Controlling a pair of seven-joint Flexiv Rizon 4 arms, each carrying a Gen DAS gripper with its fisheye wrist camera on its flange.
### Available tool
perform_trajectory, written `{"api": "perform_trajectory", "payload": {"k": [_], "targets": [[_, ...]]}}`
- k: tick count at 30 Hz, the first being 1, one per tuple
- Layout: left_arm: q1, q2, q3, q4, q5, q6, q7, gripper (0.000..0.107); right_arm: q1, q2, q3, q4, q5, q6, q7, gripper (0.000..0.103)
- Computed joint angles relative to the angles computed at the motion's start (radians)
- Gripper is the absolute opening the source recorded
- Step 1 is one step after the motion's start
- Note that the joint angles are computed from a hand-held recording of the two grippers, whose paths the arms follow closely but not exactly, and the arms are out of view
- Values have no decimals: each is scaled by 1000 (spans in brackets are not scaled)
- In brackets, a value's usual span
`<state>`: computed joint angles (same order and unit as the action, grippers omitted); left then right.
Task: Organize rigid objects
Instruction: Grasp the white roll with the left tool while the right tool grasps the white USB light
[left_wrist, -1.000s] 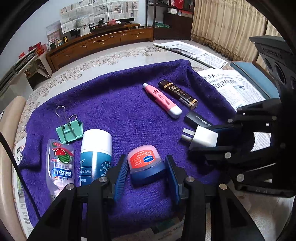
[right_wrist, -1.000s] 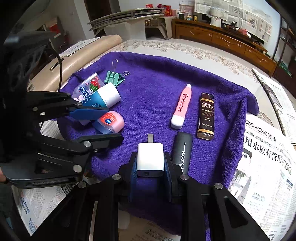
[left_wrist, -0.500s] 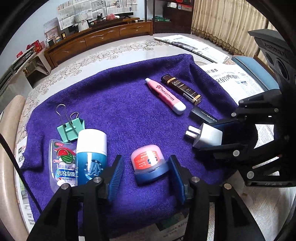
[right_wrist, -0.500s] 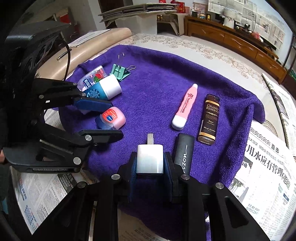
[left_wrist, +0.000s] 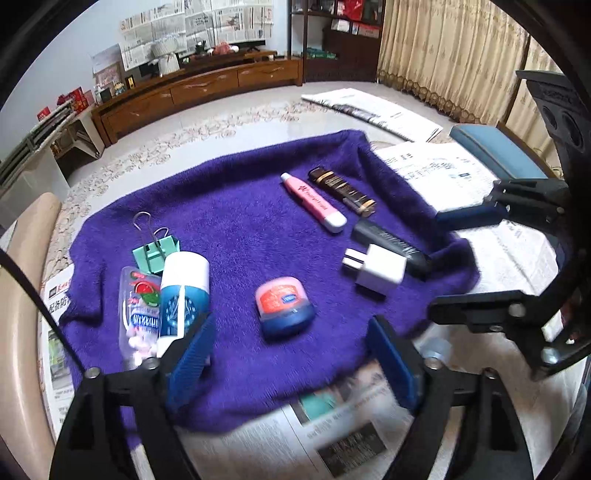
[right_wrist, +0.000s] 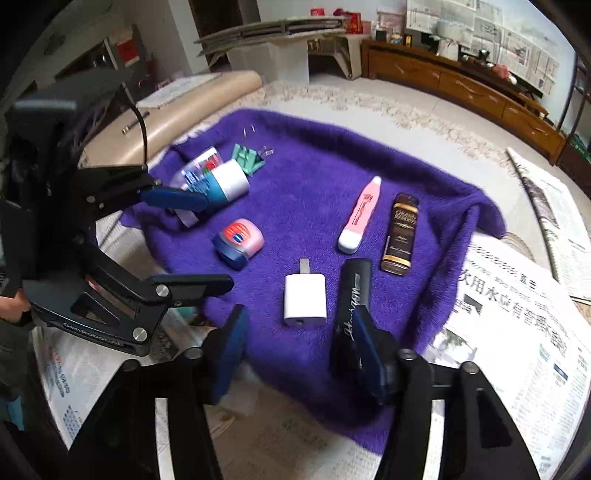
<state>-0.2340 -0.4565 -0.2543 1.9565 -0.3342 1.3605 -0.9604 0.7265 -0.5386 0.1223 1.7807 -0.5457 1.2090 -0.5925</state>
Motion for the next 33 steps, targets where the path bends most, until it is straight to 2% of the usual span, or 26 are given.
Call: {"api": "perform_trajectory", "payload": {"k": [2, 4, 5, 7, 9, 11, 14, 15, 17, 18, 20, 25, 27, 31, 33], "targets": [[48, 30, -71, 64, -58, 52, 35, 102, 41, 41, -56, 51, -55, 37, 88, 83], [97, 59, -145, 125, -124, 86, 67, 103, 94, 83, -128, 108, -155, 72, 231, 99], [103, 71, -159, 148, -145, 97, 69, 103, 117, 108, -163, 143, -218, 88, 319, 103], [113, 90, -191, 194, -186, 127, 71, 103, 159, 153, -210, 189, -328, 65, 480, 103], [98, 101, -190, 225, -200, 158, 40, 103, 173, 185, -221, 224, -403, 36, 600, 103], [102, 106, -219, 260, -215, 194, 15, 103, 174, 221, -216, 266, -464, 16, 707, 103], [71, 103, -206, 290, -183, 227, -60, 103, 167, 257, -205, 321, -557, -1, 882, 103], [68, 100, -209, 299, -178, 238, -86, 103, 160, 265, -195, 337, -574, -11, 923, 103], [98, 89, -261, 325, -180, 268, -120, 103, 147, 283, -170, 366, -587, -44, 987, 103], [90, 85, -258, 328, -171, 275, -141, 103, 136, 292, -154, 379, -583, -52, 998, 103], [16, 76, -186, 318, -138, 278, -191, 103, 121, 301, -129, 397, -600, -82, 1043, 103], [-233, 53, 88, 262, -26, 269, -336, 102, 78, 326, -67, 430, -649, -129, 1131, 103], [-284, 44, 148, 251, 2, 283, -390, 102, 58, 333, -40, 438, -662, -144, 1143, 103], [-348, 25, 222, 230, 36, 305, -491, 97, 5, 350, 0, 461, -720, -139, 1211, 103], [-438, 10, 322, 200, 61, 288, -550, 95, -33, 357, 10, 472, -777, -103, 1265, 103]]}}
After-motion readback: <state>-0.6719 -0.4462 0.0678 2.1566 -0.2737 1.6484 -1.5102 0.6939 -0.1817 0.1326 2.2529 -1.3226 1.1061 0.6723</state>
